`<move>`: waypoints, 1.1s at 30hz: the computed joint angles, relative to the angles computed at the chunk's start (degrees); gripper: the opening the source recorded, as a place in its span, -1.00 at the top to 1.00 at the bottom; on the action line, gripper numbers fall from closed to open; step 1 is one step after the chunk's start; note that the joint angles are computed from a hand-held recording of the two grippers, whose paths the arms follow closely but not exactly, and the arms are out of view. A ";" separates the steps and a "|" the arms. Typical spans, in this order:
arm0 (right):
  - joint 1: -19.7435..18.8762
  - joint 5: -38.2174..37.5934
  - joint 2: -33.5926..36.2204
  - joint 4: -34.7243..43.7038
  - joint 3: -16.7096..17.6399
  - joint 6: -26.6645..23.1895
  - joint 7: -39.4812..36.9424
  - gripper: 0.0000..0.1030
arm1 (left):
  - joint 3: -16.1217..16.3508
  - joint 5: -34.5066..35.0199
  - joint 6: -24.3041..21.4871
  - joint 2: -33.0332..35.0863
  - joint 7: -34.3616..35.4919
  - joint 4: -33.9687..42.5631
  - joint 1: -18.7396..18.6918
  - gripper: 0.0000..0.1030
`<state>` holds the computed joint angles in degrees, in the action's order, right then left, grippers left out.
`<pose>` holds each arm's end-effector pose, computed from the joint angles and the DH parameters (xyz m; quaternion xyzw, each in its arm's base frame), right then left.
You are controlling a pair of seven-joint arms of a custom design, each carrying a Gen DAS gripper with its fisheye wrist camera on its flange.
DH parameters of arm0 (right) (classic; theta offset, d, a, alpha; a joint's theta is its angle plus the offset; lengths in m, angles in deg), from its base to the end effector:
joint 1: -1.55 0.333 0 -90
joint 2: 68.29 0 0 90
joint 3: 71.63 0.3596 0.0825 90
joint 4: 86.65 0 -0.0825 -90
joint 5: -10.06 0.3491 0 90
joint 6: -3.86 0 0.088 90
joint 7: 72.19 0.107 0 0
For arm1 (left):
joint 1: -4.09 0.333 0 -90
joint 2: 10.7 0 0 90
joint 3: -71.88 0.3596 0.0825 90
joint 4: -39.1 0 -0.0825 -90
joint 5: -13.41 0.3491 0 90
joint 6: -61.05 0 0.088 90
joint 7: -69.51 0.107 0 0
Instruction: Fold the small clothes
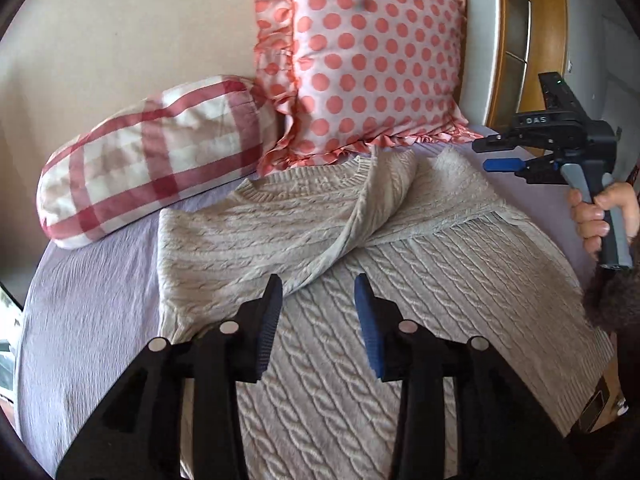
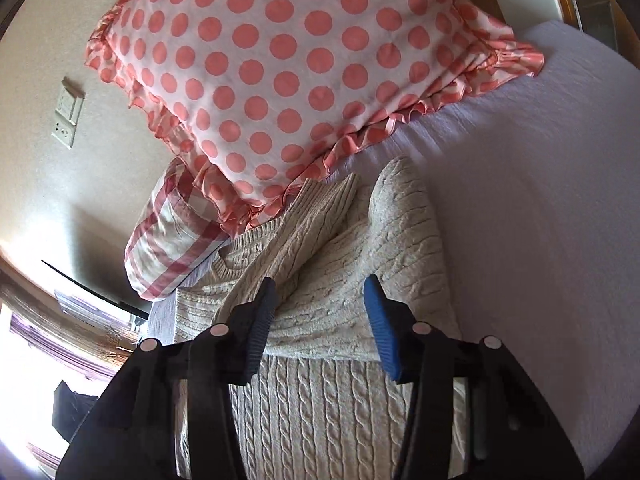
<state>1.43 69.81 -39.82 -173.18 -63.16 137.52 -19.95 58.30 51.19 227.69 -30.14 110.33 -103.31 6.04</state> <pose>0.7092 0.0958 0.4752 -0.6679 0.5841 0.1044 0.4493 0.4105 -0.1339 0.5441 -0.6631 0.6311 -0.2692 0.2994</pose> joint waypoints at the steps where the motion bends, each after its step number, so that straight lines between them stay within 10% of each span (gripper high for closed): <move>1: 2.15 -2.95 1.20 2.25 -0.81 1.48 2.76 0.11 | 0.31 -0.61 -0.01 -1.85 -0.89 -1.74 -0.07 0.22; 5: 9.99 -15.35 4.58 8.64 -2.56 9.02 10.44 0.11 | 1.86 -4.18 1.57 -6.59 -1.24 -6.48 -1.72 -0.03; 12: 21.38 -39.27 16.77 26.28 -11.42 6.21 33.19 0.09 | 0.50 -7.51 3.50 -7.61 -0.41 -8.11 -1.44 -0.29; 14: 21.95 -43.49 17.35 25.09 -12.30 8.43 36.23 0.67 | 0.62 -8.22 3.24 -7.65 0.08 -8.39 -1.61 -0.32; 22: -5.77 -5.15 -0.25 -6.90 16.63 27.80 1.57 0.86 | 2.45 -10.52 6.31 -10.59 1.29 -12.71 -1.20 -0.35; 27: -8.97 -0.42 -6.70 -17.36 12.85 22.13 -2.67 0.63 | 7.77 -16.21 8.69 -13.04 4.28 -16.44 -6.94 -0.42; 29: -11.76 5.67 -10.99 -23.04 12.86 20.22 -10.64 -0.16 | 12.13 -20.06 9.56 -15.03 6.34 -18.91 -11.81 -0.56; 33: -15.40 12.91 -17.74 -32.48 9.92 13.42 -23.46 -0.35 | 17.45 -26.71 9.47 -20.80 8.08 -24.33 -17.98 -0.65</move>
<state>-13.97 82.72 -57.56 -205.66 -53.24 150.95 -43.40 75.75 24.48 237.15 -50.93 118.41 -127.64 -11.93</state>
